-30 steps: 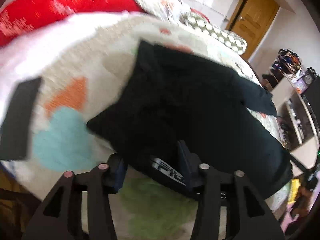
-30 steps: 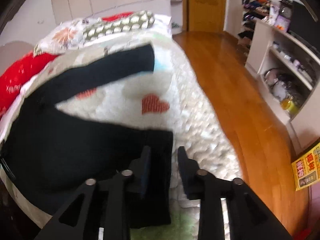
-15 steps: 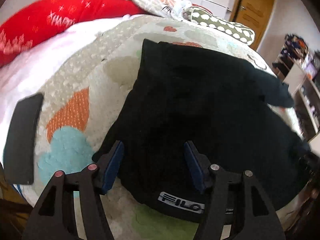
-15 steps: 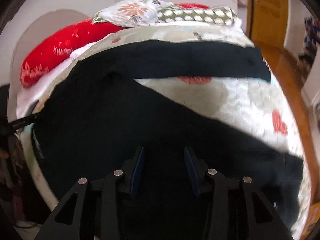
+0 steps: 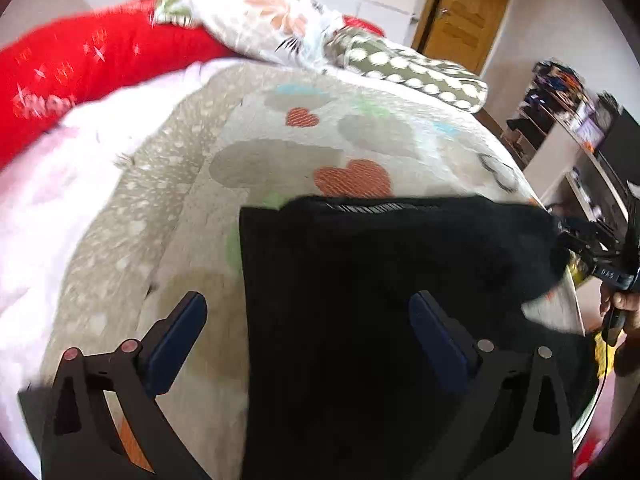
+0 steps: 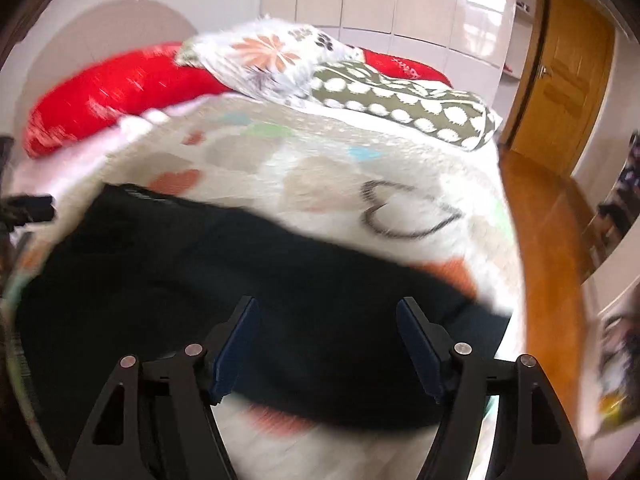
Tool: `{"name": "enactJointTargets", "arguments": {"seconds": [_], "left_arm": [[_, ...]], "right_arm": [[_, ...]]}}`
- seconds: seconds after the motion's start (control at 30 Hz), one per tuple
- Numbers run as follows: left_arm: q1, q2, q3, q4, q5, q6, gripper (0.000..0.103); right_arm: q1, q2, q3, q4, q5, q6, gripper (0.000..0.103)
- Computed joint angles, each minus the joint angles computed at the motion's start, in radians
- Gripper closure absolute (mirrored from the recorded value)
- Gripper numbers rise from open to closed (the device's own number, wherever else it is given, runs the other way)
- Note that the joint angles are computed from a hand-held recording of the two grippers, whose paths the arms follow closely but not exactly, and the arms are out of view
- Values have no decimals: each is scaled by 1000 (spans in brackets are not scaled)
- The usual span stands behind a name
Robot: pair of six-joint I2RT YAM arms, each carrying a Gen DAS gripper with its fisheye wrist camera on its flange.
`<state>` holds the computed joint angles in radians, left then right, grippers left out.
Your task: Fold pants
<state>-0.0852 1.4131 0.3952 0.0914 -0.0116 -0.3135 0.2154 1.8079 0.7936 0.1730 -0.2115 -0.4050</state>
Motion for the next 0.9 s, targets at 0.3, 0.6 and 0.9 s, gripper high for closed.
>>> {"name": "enactJointTargets", "arguments": {"seconds": [0.3, 0.6, 0.9], "left_arm": [[86, 438, 306, 3, 169, 188, 1], [43, 494, 357, 11, 215, 279, 63], [-57, -30, 75, -40, 171, 251, 85]], "right_arm": [[44, 386, 483, -307, -26, -225, 22], [68, 338, 387, -221, -77, -151, 99], [-55, -352, -204, -49, -227, -122, 99]]}}
